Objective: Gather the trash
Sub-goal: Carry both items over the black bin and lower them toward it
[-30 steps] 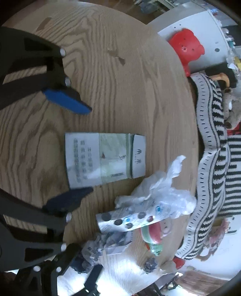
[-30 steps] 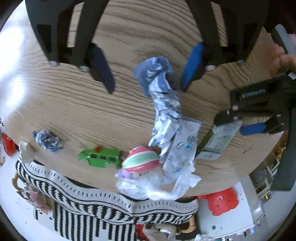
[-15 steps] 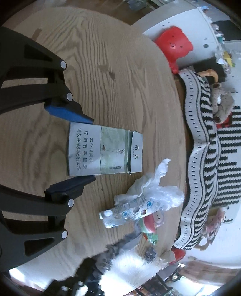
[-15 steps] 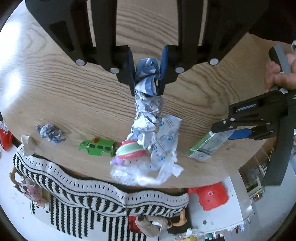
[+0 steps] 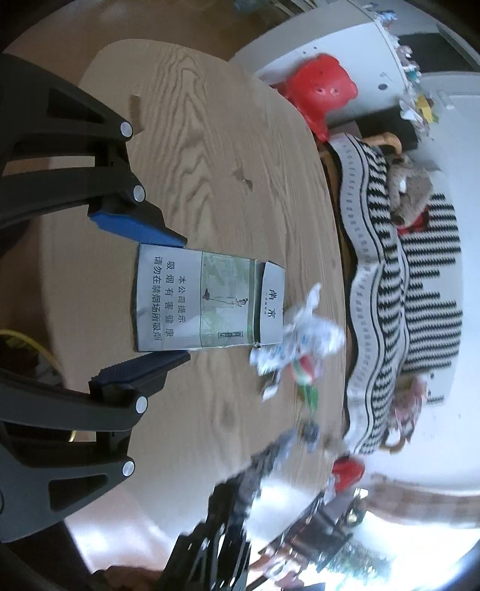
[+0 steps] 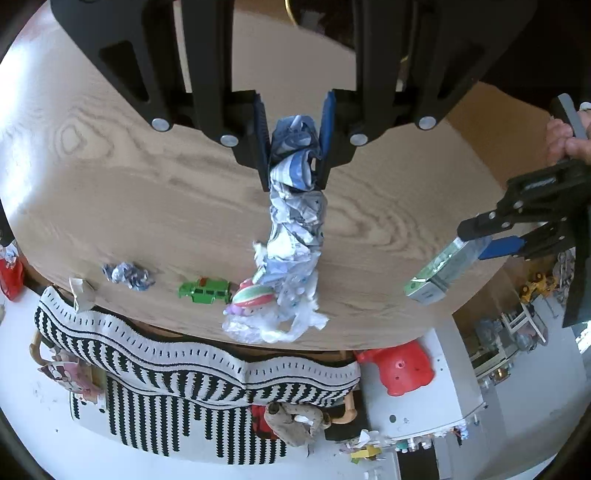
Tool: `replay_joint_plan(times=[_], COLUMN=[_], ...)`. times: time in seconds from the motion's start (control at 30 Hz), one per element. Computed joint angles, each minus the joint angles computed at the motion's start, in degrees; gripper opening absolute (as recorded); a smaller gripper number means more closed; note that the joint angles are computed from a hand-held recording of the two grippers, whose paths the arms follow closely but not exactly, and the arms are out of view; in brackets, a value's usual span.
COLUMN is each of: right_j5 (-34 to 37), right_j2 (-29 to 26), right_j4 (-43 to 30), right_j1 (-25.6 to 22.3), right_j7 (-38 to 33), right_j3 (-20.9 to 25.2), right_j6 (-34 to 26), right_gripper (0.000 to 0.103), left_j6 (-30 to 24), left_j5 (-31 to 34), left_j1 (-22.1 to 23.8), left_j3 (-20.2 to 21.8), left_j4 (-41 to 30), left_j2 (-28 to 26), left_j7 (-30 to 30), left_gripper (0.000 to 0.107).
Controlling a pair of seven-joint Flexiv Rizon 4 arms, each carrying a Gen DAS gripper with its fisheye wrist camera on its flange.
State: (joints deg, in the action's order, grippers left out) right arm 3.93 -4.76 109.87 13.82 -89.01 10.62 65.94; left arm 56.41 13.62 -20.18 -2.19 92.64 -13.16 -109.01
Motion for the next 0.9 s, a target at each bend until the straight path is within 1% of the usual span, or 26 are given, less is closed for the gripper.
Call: replay_joint_plan(times=[0.17,0.4,0.5,0.63,0.77,0.9], right_j5=[0.9,5.5,7.4,9.2,11.3,12.1], right_j2=[6.0,16.2,20.7,24.1,25.5,24.7], right_j4=[6.5,15.9,20.2,23.7,25.6,26.3], right_j1=[0.0,1.9,3.7,6.1,8.0,8.5], right_j7=[0.1,-1.3,-1.3,-0.7,0.3,2.0], right_j3=[0.7,0.4,0.4,0.0,-0.4,-0.2], right_j6=[1.6,-0.2,-2.2,-6.0,-11.9,-16.1], right_gripper=[0.024,0.024,0.024,0.024,0.024,0.024], left_j6=[3.4,6.1,6.0,5.0,3.1,-0.9], left_j5=[-1.0,-5.9,-7.5,-10.8,-22.6,-29.7], left_j1=[-1.1,-2.0,-2.4,-2.9,-3.7,-4.0], left_j3=[-1.5,-4.3,-5.2,-6.1,-6.4,-6.9], left_j4=[7.6,18.8,22.4,25.3,28.6,29.6], left_j2=[5.3,11.7,13.2,13.7,12.8,11.1], left_j7=[0.9,4.5,6.1,8.5,14.5,17.3], left_gripper=[0.055,0.055,0.055,0.055,0.055,0.055])
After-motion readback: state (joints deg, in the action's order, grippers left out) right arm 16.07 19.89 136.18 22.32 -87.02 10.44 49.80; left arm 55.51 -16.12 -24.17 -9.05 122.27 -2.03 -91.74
